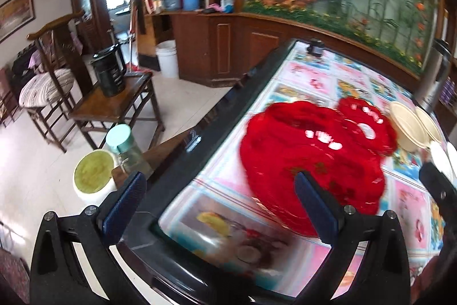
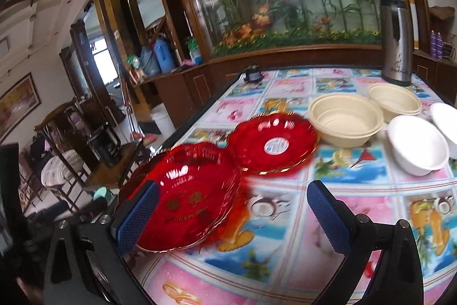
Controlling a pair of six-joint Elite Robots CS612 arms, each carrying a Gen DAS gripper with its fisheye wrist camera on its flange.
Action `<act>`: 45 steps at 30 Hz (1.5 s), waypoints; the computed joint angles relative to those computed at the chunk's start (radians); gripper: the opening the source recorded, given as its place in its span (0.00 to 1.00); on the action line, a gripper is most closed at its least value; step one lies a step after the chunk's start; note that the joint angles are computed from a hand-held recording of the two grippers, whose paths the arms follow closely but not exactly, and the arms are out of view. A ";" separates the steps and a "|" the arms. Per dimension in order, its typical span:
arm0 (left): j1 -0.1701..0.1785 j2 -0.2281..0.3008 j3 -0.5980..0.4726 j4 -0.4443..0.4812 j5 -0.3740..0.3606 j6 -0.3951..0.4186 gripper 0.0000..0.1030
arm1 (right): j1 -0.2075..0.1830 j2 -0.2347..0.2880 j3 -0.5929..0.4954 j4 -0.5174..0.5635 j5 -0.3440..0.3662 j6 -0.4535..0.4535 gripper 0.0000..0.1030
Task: Organize plates and bowls
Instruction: 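Grasp the rim of the large red plate stack with both tools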
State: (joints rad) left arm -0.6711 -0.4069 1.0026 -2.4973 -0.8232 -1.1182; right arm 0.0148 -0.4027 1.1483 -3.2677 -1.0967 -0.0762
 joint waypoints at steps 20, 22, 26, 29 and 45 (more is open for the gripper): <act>0.031 0.060 -0.115 0.043 -0.072 0.030 1.00 | 0.023 0.065 -0.135 0.218 0.007 0.107 1.00; 0.034 0.065 -0.126 0.050 -0.079 0.032 1.00 | 0.025 0.069 -0.146 0.234 0.001 0.113 1.00; 0.040 0.077 -0.147 0.065 -0.103 0.028 1.00 | 0.026 0.082 -0.177 0.275 0.001 0.129 1.00; 0.042 0.083 -0.158 0.073 -0.114 0.030 1.00 | 0.030 0.088 -0.191 0.295 -0.008 0.126 1.00; 0.072 0.151 -0.283 0.183 -0.341 0.086 1.00 | 0.039 0.106 -0.238 0.388 -0.041 0.127 0.96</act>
